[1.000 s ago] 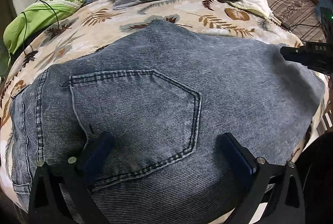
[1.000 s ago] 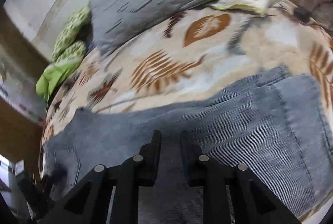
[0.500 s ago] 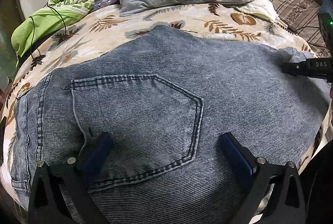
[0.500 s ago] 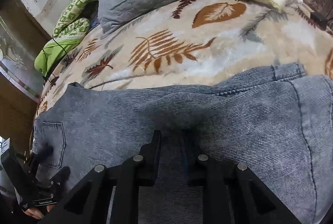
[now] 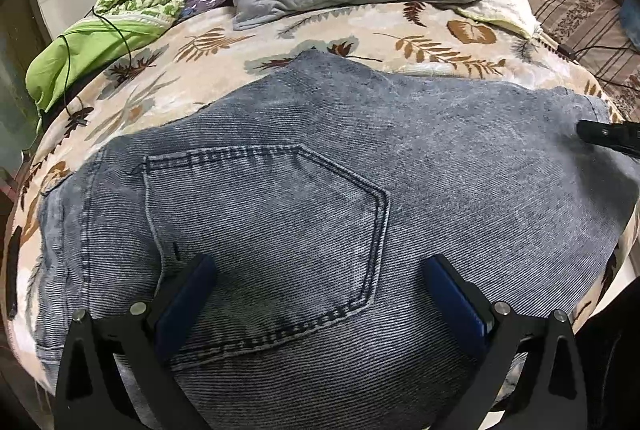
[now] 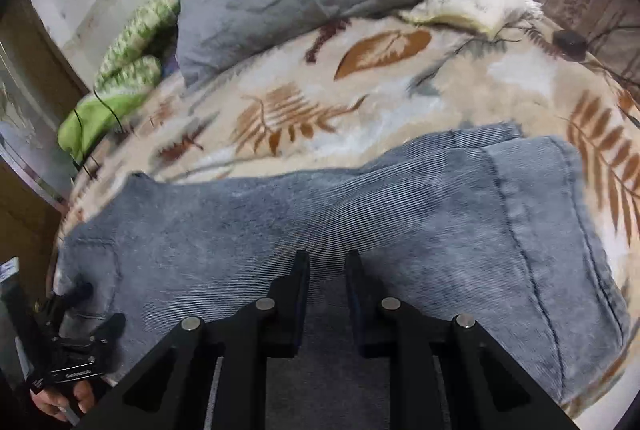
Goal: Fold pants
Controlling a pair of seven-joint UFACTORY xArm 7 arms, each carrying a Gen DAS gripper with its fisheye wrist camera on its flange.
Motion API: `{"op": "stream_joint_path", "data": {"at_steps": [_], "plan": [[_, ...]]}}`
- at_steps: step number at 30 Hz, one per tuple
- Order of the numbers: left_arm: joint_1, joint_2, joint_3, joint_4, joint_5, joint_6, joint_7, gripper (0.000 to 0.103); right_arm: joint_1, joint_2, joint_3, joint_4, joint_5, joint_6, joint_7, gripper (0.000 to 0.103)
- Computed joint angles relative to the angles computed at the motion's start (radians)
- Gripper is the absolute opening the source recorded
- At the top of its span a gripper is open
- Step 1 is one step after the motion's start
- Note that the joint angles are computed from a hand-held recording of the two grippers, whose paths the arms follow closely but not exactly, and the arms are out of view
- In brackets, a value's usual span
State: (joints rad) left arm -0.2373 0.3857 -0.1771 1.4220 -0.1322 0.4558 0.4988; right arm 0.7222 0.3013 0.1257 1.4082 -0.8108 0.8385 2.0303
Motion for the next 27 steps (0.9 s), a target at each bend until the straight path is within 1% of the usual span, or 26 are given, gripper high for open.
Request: {"op": "stream_joint_path", "data": {"at_steps": [2, 3, 4, 5, 6, 7, 8, 10, 11, 12, 13, 14, 15, 16, 17, 18, 19, 20, 22, 24, 27], "plan": [[0.005, -0.027, -0.01, -0.023, -0.021, -0.034, -0.001, 0.103, 0.017, -0.035, -0.005, -0.046, -0.044, -0.001, 0.091, 0.021], [0.023, -0.049, -0.036, -0.042, -0.061, -0.066, 0.027, 0.103, 0.019, -0.043, 0.0, -0.06, -0.051, 0.003, 0.118, 0.021], [0.034, -0.059, -0.054, -0.049, -0.093, -0.078, 0.054, 0.103, 0.013, -0.054, 0.009, -0.085, -0.044, -0.006, 0.138, 0.021], [0.052, -0.069, -0.084, -0.05, -0.142, -0.078, 0.096, 0.103, 0.004, -0.054, 0.016, -0.094, -0.03, -0.015, 0.139, 0.021], [0.051, -0.07, -0.09, -0.041, -0.164, -0.062, 0.11, 0.103, -0.004, -0.058, 0.021, -0.112, -0.021, -0.033, 0.147, 0.021], [0.029, -0.061, -0.077, -0.017, -0.153, -0.025, 0.087, 0.103, -0.005, -0.069, 0.019, -0.137, -0.045, -0.061, 0.18, 0.021], [0.005, -0.051, -0.06, 0.002, -0.131, 0.001, 0.058, 0.103, -0.003, -0.082, 0.02, -0.152, -0.069, -0.064, 0.204, 0.021], [-0.045, -0.009, -0.029, 0.052, -0.069, 0.069, -0.003, 0.103, 0.007, -0.102, 0.035, -0.157, -0.101, -0.006, 0.228, 0.021], [-0.081, 0.016, 0.002, 0.08, -0.033, 0.107, -0.035, 0.103, 0.015, -0.119, 0.041, -0.165, -0.134, 0.023, 0.259, 0.021], [-0.096, 0.045, 0.009, 0.105, 0.034, 0.137, -0.092, 0.103, 0.02, -0.14, 0.047, -0.185, -0.181, 0.032, 0.308, 0.021], [-0.121, 0.062, 0.032, 0.103, 0.06, 0.125, -0.12, 0.103, 0.018, -0.158, 0.056, -0.204, -0.219, 0.035, 0.35, 0.021], [-0.105, 0.049, 0.014, 0.071, 0.043, 0.071, -0.107, 0.103, 0.009, -0.165, 0.067, -0.213, -0.229, 0.036, 0.365, 0.021], [-0.098, 0.04, 0.006, 0.05, 0.04, 0.043, -0.104, 0.103, -0.003, -0.168, 0.078, -0.221, -0.206, 0.032, 0.361, 0.021], [-0.095, 0.041, 0.004, 0.054, 0.044, 0.053, -0.102, 0.103, -0.016, -0.165, 0.086, -0.225, -0.167, 0.03, 0.348, 0.021], [-0.087, 0.043, -0.003, 0.063, 0.039, 0.067, -0.095, 0.103, -0.034, -0.162, 0.09, -0.237, -0.118, 0.002, 0.33, 0.021], [-0.082, 0.048, -0.007, 0.08, 0.036, 0.091, -0.091, 0.103, -0.051, -0.163, 0.088, -0.255, -0.094, -0.048, 0.324, 0.021], [-0.083, 0.049, -0.005, 0.092, 0.038, 0.113, -0.095, 0.103, -0.056, -0.169, 0.084, -0.272, -0.108, -0.073, 0.352, 0.021], [-0.087, 0.05, 0.0, 0.104, 0.044, 0.132, -0.105, 0.103, -0.053, -0.171, 0.086, -0.269, -0.122, -0.062, 0.366, 0.021], [-0.085, 0.037, -0.002, 0.102, 0.037, 0.148, -0.114, 0.103, -0.044, -0.182, 0.094, -0.261, -0.155, -0.007, 0.387, 0.021], [-0.086, 0.017, -0.008, 0.092, 0.031, 0.145, -0.114, 0.103, -0.049, -0.19, 0.099, -0.269, -0.169, 0.002, 0.407, 0.021], [-0.089, 0.0, -0.029, 0.1, 0.008, 0.154, -0.089, 0.103, -0.076, -0.181, 0.099, -0.285, -0.1, -0.058, 0.388, 0.021]]}}
